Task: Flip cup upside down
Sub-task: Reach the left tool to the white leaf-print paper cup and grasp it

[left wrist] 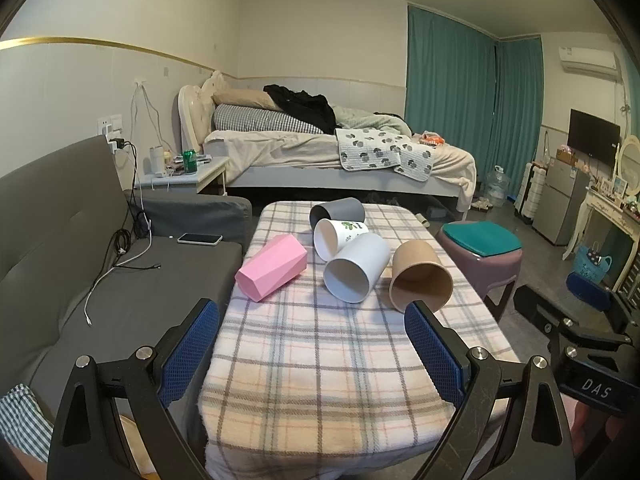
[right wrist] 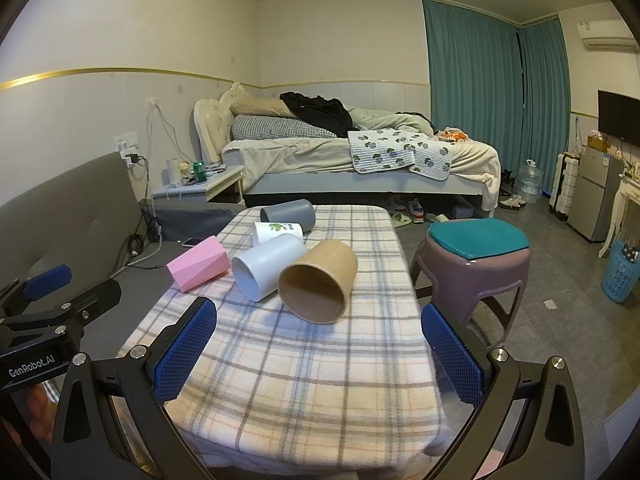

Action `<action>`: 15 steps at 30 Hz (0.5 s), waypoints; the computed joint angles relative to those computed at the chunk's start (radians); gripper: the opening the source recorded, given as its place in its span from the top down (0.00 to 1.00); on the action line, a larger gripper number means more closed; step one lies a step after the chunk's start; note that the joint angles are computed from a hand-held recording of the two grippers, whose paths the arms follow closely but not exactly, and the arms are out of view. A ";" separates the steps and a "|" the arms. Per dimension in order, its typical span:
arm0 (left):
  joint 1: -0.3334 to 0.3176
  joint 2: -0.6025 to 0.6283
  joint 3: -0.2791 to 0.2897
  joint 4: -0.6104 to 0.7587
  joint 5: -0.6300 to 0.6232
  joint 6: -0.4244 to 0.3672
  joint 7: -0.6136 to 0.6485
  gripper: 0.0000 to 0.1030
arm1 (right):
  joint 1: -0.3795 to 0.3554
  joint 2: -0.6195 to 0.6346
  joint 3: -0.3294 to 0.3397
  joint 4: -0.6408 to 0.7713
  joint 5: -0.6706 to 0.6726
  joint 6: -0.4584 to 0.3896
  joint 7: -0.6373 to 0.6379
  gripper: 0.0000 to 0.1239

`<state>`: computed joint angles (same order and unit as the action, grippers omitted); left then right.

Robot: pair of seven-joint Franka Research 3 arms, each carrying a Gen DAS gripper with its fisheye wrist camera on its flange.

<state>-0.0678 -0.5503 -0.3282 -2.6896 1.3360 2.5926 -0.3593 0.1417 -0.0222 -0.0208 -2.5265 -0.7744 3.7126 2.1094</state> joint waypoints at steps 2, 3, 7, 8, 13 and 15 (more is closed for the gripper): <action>0.004 0.005 0.014 0.007 -0.001 0.018 0.006 0.06 | -0.001 0.004 0.000 0.005 0.015 0.005 -0.010 0.17; 0.005 0.008 0.015 0.011 -0.011 0.016 0.016 0.06 | -0.008 -0.001 -0.008 0.017 -0.033 -0.001 0.036 0.17; 0.025 0.038 0.029 0.048 -0.023 0.020 0.064 0.06 | -0.020 0.005 -0.019 0.069 -0.134 -0.024 0.141 0.17; 0.032 0.045 0.034 0.059 -0.021 0.024 0.076 0.06 | -0.023 0.013 -0.019 0.085 -0.156 -0.027 0.162 0.17; 0.070 0.125 0.070 0.150 -0.029 0.041 0.201 0.06 | -0.055 0.076 0.002 0.225 -0.340 -0.056 0.330 0.17; 0.089 0.177 0.090 0.203 -0.026 0.057 0.257 0.06 | -0.066 0.107 0.021 0.283 -0.373 -0.085 0.364 0.17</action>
<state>0.0216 -0.3730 -0.2380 -2.4868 1.3098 2.6493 -0.1026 0.0758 0.0845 -0.0003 -2.2434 -1.1476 3.6277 2.4737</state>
